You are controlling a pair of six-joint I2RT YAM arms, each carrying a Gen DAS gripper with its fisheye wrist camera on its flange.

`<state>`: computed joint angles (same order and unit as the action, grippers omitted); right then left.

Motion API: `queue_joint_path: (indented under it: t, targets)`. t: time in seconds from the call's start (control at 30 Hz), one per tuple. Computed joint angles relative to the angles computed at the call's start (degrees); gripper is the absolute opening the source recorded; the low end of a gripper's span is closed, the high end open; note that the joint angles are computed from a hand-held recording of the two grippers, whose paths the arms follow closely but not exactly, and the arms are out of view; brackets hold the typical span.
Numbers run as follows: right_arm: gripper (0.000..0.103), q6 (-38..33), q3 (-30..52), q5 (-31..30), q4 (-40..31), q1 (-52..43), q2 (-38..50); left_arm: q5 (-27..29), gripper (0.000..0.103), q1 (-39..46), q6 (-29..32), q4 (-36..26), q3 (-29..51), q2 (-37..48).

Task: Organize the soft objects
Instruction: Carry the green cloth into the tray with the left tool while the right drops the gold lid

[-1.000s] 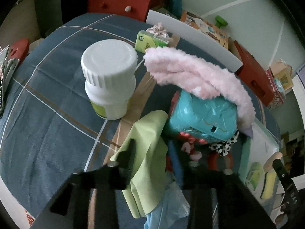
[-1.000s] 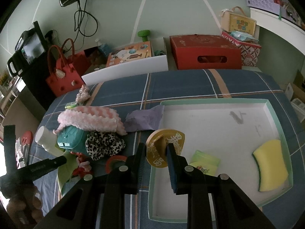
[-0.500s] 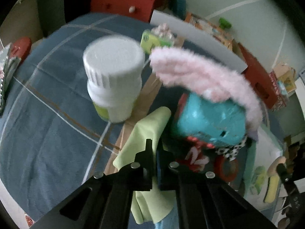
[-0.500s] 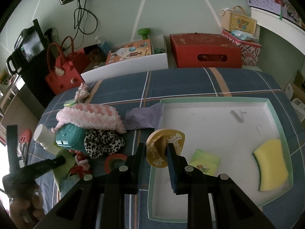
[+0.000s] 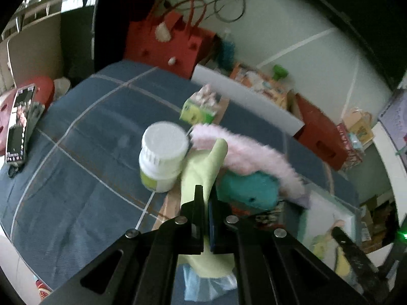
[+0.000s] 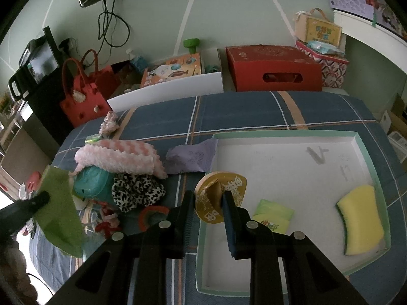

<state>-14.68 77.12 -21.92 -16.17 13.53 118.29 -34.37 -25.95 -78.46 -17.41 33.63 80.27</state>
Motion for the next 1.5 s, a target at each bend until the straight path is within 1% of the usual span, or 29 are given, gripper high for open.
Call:
queue_joint_path:
  t: [0.1, 0.2, 0.27, 0.37, 0.5, 0.6, 0.63, 0.77, 0.83, 0.93, 1.03, 1.1, 1.2, 1.27, 1.33, 1.37, 1.4, 1.43, 1.47, 1.5]
  targets:
    - [0.024, 0.5, 0.2, -0.2, 0.2, -0.6, -0.3, -4.7, 0.002, -3.7, 0.1, -6.3, 4.0, -3.0]
    - [0.024, 1.0, 0.8, -0.9, 0.2, -1.6, -0.4, -8.1, 0.002, -6.1, 1.7, -9.8, 7.4, -4.9]
    - [0.024, 1.6, 1.5, -1.6, 0.2, -2.6, -0.2, -9.9, 0.002, -7.3, 4.1, -10.7, 10.3, -5.0]
    - [0.024, 2.3, 2.8, -2.6, 0.1, -4.0, 0.3, -10.2, 0.002, -7.7, 9.5, -8.4, 13.8, -3.4]
    - [0.024, 3.6, 5.7, -2.8, -0.1, -6.0, 1.9, -6.2, 0.002, -6.8, 17.4, -1.5, 17.9, 1.2]
    - [0.024, 4.6, 8.1, -2.7, -0.1, -8.0, 3.6, -3.1, 0.002, -6.1, 22.5, 3.0, 22.1, 6.7]
    - [0.024, 4.8, 8.9, -2.7, -0.1, -8.6, 4.1, -1.2, 0.002, -5.5, 24.4, 5.4, 23.5, 8.9]
    - [0.024, 6.5, 12.9, -1.9, -0.1, -11.2, 7.2, 3.1, 0.002, -4.7, 28.1, 9.4, 29.2, 17.2]
    - [0.024, 7.0, 14.6, -2.1, -0.7, -12.4, 8.6, 6.5, 0.002, -4.1, 29.9, 11.5, 32.5, 21.8]
    - [0.024, 7.5, 16.2, -1.8, -0.4, -13.6, 10.0, 9.8, 0.002, -3.8, 32.4, 12.8, 37.3, 27.3]
    - [0.024, 8.8, 19.1, -1.8, -0.6, -14.7, 12.3, 12.1, 0.002, -3.4, 35.4, 13.6, 43.6, 33.5]
    - [0.024, 9.7, 21.4, -1.2, -1.1, -15.4, 14.2, 13.7, 0.002, -3.0, 36.7, 14.1, 46.4, 36.3]
    - [0.024, 10.6, 24.2, 0.0, -2.5, -15.9, 16.6, 14.9, 0.002, -2.6, 38.5, 15.8, 50.2, 41.1]
    - [0.024, 10.6, 25.7, 0.8, -3.8, -15.8, 18.1, 16.6, 0.002, -1.9, 38.9, 14.8, 52.9, 44.2]
    - [0.024, 10.1, 26.6, 1.8, -4.6, -15.5, 18.9, 19.2, 0.002, -1.2, 38.0, 15.3, 53.8, 47.2]
    - [0.027, 9.8, 26.8, 2.1, -4.8, -15.4, 19.2, 20.0, 0.002, -0.9, 37.4, 15.0, 54.3, 48.4]
    - [0.027, 9.5, 26.8, 2.9, -4.8, -15.2, 19.4, 20.8, 0.003, -0.6, 36.7, 13.9, 55.2, 49.7]
    - [0.027, 9.2, 26.7, 3.4, -4.7, -15.1, 19.5, 21.6, 0.008, -0.4, 36.3, 13.1, 55.8, 50.8]
    - [0.027, 9.0, 26.5, 3.7, -4.4, -14.9, 19.4, 22.0, 0.015, -0.2, 36.0, 12.6, 55.9, 51.2]
    - [0.028, 8.9, 26.3, 4.1, -4.4, -14.8, 19.3, 22.2, 0.042, 0.0, 35.6, 11.6, 56.3, 51.7]
